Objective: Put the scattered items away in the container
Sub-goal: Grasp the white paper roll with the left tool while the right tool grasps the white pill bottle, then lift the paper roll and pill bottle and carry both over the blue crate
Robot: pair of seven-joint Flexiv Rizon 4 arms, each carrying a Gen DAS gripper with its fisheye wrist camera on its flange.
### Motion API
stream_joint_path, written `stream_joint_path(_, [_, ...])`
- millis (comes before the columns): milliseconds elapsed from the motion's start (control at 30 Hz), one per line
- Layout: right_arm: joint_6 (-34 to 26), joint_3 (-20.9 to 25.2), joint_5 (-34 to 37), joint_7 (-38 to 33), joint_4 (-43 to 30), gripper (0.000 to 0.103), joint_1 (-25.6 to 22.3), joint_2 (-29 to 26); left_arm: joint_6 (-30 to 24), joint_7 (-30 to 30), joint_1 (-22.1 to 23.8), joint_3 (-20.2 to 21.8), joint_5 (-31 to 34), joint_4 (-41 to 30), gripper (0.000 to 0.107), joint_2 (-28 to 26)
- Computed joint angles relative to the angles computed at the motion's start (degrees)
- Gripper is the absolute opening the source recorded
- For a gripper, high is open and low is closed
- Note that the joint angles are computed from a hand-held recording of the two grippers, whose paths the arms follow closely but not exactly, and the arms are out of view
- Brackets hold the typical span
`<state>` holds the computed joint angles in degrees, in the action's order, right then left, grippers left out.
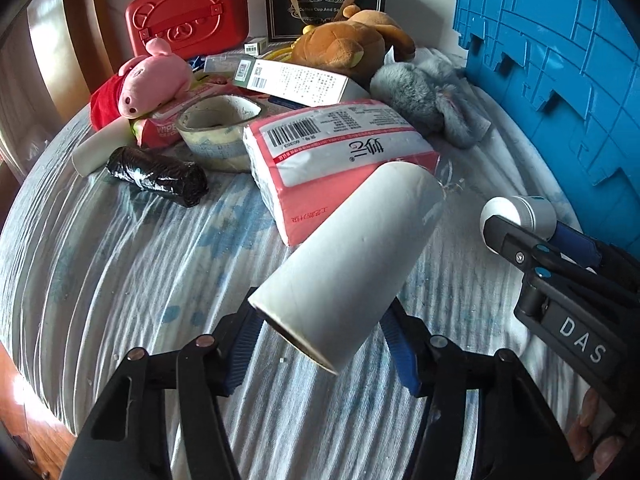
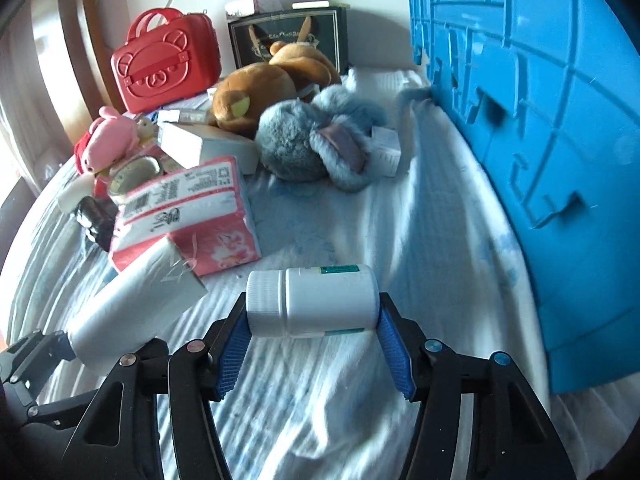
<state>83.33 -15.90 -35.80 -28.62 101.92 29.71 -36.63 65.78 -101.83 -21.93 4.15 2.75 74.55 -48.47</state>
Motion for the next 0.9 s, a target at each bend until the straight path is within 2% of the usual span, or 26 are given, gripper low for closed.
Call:
stream_joint_path(133, [-0.9,-4.6,-3.5,3.9,2.1,0.06,4.4,2.6,2.0,2.0,1.2,-1.2,-0.2,2.8,0.048,2.4])
stream_joint_path(233, [-2.4,-3.2,-5.2,5.6,2.8,0.06,3.8,3.9,2.1,3.5,1.8,-2.1,-1.1,3.8,0.048,3.1])
stream_joint_path(333, [-3.1,-3.2,-8.2,8.6,4.4,0.06,3.9,5.2,1.9,5.6,2.7,-3.3,-2.2,4.4,0.043,2.9])
stream_joint_path(467, [-5.2,-0.1,-10.0,10.6,5.8,0.06,1.7,5.7,0.8,8.7,3.2,-4.7,-3.6,3.9,0.043,1.6])
stream_joint_path(600, [-5.4,1.9,-12.0,13.3,7.5,0.06,-0.2,5.9,-3.9,11.5,2.4,-4.2,-3.6,1.1,0.044,-0.3])
stream_joint_path(700, [-5.3,2.6,-13.6,15.0,8.4,0.06,-1.1,6.1,-2.6,12.5,2.5,-4.4,-3.4,2.8,0.052,0.4])
stream_joint_path(767, [-5.4,3.8,-13.5,15.2,8.7,0.06,-2.1,6.1,-1.6,13.6,2.6,-4.6,-3.2,4.3,0.067,1.5])
stream_joint_path(900, [-5.2,4.6,-13.9,16.5,9.4,0.06,-2.7,6.5,0.5,15.0,2.1,-3.9,-2.2,6.3,0.071,3.7])
